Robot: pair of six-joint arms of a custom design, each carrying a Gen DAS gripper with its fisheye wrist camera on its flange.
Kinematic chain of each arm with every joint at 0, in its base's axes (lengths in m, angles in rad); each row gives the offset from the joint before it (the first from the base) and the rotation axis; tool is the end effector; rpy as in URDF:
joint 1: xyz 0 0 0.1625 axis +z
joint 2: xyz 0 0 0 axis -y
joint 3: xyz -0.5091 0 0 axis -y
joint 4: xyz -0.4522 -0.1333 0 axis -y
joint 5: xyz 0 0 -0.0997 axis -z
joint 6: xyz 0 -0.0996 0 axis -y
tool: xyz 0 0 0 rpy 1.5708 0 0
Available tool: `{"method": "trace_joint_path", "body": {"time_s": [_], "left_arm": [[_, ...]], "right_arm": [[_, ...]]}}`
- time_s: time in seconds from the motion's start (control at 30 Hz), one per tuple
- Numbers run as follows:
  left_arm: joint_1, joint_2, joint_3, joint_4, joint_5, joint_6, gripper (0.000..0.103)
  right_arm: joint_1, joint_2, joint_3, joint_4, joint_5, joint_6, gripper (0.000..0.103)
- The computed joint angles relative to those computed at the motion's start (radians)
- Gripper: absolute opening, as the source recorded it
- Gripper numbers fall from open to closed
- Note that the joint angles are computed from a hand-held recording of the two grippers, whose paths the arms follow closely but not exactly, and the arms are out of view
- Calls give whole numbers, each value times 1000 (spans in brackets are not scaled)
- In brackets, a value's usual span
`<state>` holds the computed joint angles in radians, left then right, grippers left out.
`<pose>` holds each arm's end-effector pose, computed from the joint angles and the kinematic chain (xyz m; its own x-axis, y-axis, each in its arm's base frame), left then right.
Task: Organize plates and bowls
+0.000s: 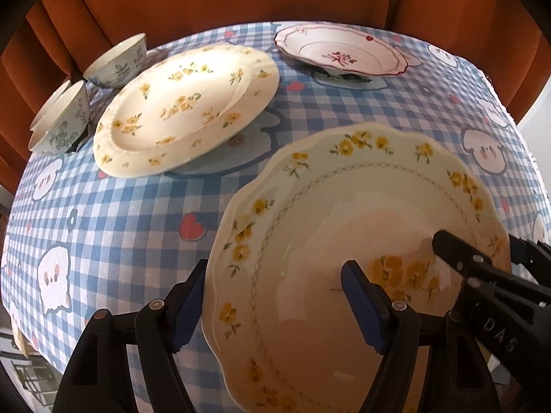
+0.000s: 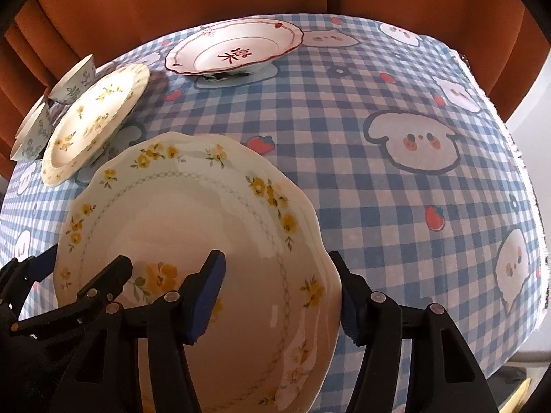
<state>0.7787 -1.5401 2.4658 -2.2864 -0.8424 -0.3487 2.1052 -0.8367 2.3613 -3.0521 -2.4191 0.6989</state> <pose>-0.1228 -0.4016 0.2165 -0.6376 0.3562 -0.6831 0.5090 0.8604 -0.0264 0.2840 -0.3649 0.0186 -0.7504 0.2739 0.6016 -0.0341 0.8929 -0.4490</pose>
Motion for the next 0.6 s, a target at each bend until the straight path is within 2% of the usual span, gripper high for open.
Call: {"method": "trace_joint_path", "body": {"time_s": [0.27, 0.6], "left_arm": [[44, -90, -33, 79, -32, 73, 76], [151, -178, -105, 111, -44, 264, 76]], "right_arm": [[58, 8, -57, 108, -12, 86, 63], [157, 85, -208, 302, -28, 279, 63]]}}
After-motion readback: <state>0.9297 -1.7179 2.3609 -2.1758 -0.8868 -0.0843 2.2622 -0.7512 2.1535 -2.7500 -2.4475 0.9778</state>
